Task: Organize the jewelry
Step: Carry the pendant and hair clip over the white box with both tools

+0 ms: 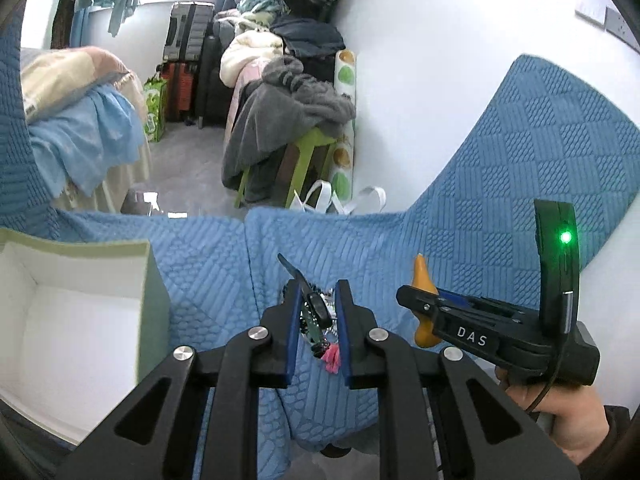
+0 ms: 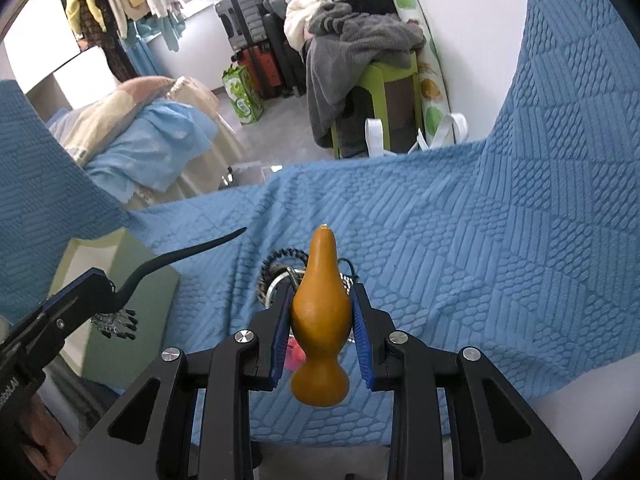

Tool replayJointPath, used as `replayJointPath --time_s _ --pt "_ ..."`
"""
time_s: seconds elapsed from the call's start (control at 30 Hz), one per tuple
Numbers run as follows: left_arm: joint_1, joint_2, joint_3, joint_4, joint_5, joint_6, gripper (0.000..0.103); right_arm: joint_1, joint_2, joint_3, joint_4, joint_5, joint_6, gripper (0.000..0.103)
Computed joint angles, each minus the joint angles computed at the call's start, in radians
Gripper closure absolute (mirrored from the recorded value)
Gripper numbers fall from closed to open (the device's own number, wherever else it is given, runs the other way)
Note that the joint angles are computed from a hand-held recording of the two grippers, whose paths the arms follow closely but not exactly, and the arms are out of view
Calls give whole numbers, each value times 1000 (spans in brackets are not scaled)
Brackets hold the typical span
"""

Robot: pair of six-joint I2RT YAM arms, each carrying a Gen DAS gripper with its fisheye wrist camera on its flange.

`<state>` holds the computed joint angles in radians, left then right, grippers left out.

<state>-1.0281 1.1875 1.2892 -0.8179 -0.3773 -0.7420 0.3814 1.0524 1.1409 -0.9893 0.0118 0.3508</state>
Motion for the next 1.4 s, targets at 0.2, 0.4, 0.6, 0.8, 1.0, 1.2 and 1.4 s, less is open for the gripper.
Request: replayJointPath --time_s 0.2,0.4,0.6,0.8,1.0,1.2,1.4 --pt "16 -24 92 -82 0 16 86 41 17 138 -66 28 36 77" --pt "61 -20 209 -190 50 28 87 135 71 301 -128 91 74 77" --pt "78 -41 291 -266 34 67 88 266 140 449 -163 179 123 77" --pt "145 -125 303 -314 28 105 88 397 231 559 -174 257 164 77" --pt "333 -227 254 -342 132 173 89 521 324 617 -157 307 219 77" --pt "533 -286 204 -377 265 274 88 612 414 640 -128 312 248 77" --pt "780 -333 122 -385 459 386 88 654 483 626 -88 283 284 77"
